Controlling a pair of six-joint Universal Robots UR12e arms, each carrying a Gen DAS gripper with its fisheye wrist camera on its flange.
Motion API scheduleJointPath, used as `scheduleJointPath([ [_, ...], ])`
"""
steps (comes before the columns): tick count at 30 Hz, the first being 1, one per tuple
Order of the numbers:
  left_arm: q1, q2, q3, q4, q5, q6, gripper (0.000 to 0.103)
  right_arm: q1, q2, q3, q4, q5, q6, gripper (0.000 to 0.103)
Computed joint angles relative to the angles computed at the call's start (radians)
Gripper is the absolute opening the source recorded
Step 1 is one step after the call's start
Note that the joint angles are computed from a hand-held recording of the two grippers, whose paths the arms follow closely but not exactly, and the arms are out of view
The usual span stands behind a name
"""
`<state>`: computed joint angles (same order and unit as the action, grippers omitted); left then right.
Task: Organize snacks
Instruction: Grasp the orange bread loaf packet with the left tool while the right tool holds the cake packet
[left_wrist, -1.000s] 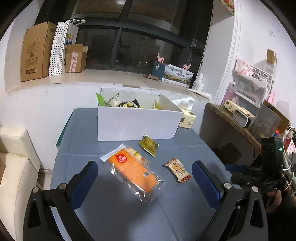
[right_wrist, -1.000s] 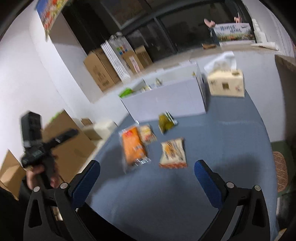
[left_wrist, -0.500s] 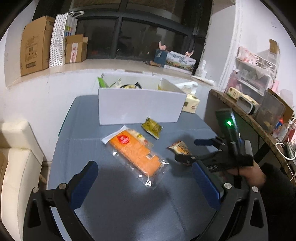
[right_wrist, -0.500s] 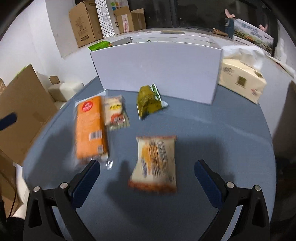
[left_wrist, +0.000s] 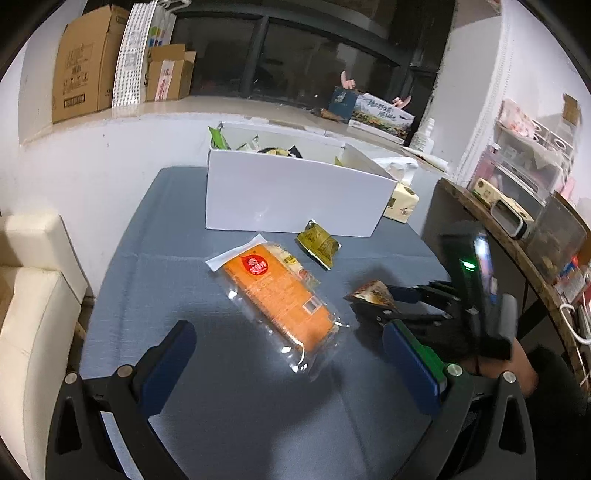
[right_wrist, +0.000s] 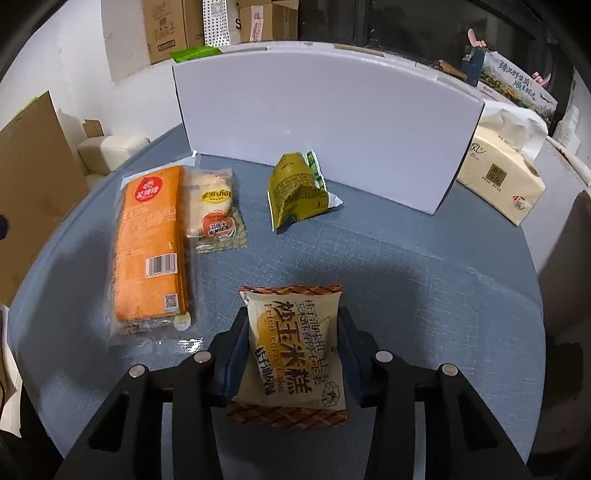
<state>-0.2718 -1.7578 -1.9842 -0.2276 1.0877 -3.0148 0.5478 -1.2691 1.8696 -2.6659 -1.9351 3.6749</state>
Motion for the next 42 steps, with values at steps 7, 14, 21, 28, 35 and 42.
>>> scheduleJointPath([
  [7, -0.084, -0.082, 0.11, -0.066, 0.147, -0.062, 0.103, 0.036, -0.055, 0.035, -0.017, -0.085, 0.04, 0.048],
  [14, -0.141, -0.163, 0.219, -0.201, 0.329, -0.205, 0.103, 0.059, -0.149, 0.129, -0.047, -0.131, 0.148, 0.048],
  [21, -0.164, -0.194, 0.237, -0.221, 0.429, -0.229, 0.103, 0.058, -0.178, 0.156, -0.054, -0.135, 0.207, 0.048],
  [28, -0.147, -0.182, 0.195, -0.171, 0.347, -0.133, 0.072, 0.062, -0.174, 0.164, -0.074, -0.108, 0.22, 0.048],
  [35, -0.105, -0.115, 0.126, -0.067, 0.206, -0.056, 0.017, 0.066, -0.168, 0.155, -0.084, -0.098, 0.2, 0.048],
  [42, -0.054, -0.082, 0.098, -0.046, 0.032, 0.02, 0.015, 0.053, -0.171, 0.156, -0.134, -0.07, 0.201, 0.048],
])
